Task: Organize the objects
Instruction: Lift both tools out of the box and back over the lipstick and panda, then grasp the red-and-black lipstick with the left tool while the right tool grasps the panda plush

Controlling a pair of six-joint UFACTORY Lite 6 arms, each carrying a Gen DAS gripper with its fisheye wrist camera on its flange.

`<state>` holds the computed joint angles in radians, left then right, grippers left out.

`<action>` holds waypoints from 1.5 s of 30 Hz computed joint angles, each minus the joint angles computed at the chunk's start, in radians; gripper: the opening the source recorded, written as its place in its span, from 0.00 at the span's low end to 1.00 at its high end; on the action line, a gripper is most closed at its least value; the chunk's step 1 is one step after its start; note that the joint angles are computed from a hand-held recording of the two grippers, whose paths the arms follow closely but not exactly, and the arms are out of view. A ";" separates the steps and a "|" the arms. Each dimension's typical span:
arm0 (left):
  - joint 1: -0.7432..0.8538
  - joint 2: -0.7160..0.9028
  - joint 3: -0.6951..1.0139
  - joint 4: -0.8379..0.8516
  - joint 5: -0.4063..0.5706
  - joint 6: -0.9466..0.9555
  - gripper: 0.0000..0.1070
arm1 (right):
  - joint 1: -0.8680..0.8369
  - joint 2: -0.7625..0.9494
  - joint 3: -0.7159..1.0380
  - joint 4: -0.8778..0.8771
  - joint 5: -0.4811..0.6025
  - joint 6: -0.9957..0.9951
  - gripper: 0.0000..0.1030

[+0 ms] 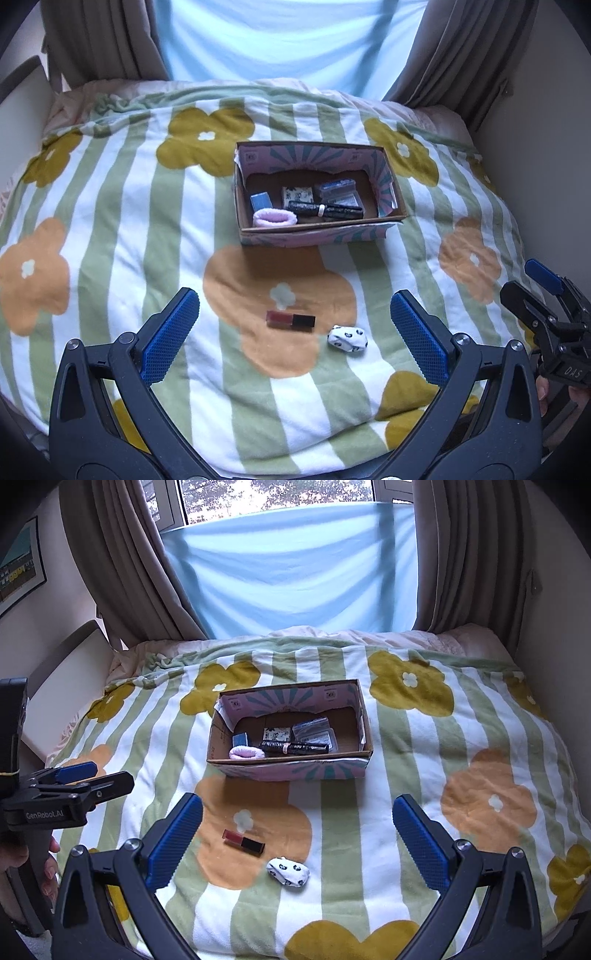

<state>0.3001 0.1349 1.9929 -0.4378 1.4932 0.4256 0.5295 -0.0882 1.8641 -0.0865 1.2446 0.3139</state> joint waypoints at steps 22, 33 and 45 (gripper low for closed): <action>-0.240 0.080 -0.919 -0.137 -0.758 0.319 0.95 | 0.205 -0.132 -1.058 -0.336 -0.728 0.409 0.92; -0.333 0.230 -0.922 -0.133 -0.908 0.288 0.92 | 0.180 -0.001 -1.096 -0.396 -0.863 0.498 0.78; -0.367 0.252 -0.916 -0.109 -0.949 0.270 0.78 | 0.155 0.049 -1.102 -0.271 -0.911 0.365 0.61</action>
